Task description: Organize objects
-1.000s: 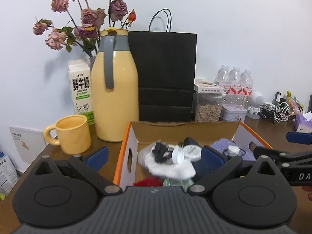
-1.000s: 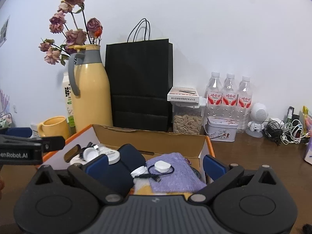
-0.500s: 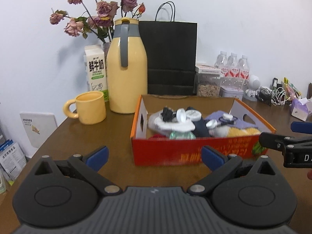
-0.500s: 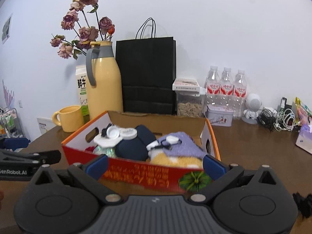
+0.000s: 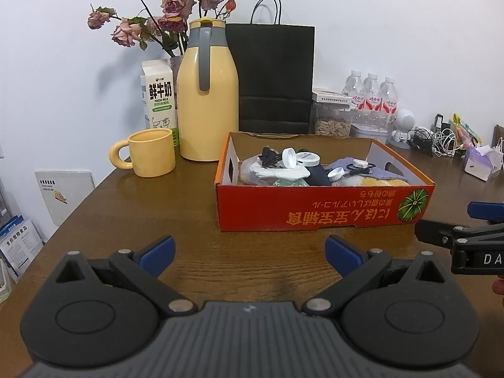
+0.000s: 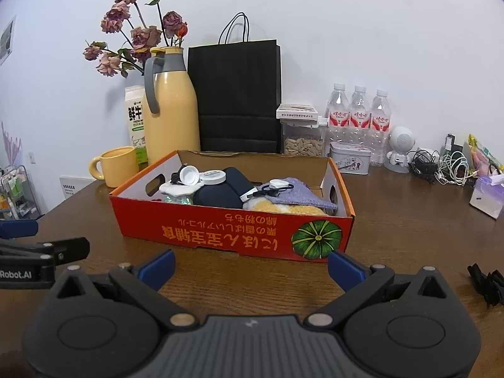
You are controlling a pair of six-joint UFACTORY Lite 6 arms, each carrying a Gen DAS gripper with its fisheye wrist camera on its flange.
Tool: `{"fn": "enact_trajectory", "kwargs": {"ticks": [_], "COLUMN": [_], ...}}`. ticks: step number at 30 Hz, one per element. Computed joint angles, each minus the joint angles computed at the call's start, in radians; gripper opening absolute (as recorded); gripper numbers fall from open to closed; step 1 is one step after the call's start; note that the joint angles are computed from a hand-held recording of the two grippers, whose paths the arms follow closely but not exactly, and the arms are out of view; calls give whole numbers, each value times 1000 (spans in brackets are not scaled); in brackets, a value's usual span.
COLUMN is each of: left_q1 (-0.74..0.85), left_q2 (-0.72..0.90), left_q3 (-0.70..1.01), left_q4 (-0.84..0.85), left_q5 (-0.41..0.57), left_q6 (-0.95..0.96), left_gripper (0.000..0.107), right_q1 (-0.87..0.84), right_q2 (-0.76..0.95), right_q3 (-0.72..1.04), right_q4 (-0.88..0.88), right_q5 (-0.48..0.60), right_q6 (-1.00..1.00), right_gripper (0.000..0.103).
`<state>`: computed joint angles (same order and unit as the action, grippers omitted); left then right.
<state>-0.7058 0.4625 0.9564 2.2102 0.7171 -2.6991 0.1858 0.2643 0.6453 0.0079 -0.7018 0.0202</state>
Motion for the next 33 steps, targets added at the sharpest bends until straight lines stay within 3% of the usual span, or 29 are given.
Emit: {"fn": "enact_trajectory", "kwargs": {"ticks": [33], "left_q1": [-9], "left_q2": [-1], "left_q3": [-15], "left_q4": [20], "left_q5": [2], "left_q6": [-28], "left_gripper": [103], "right_q1": [-4], "right_q2": [-12], "right_q3": [-24], "right_q4": [1], "right_q5": [-13], "right_q6": [-4], "right_gripper": [103]}}
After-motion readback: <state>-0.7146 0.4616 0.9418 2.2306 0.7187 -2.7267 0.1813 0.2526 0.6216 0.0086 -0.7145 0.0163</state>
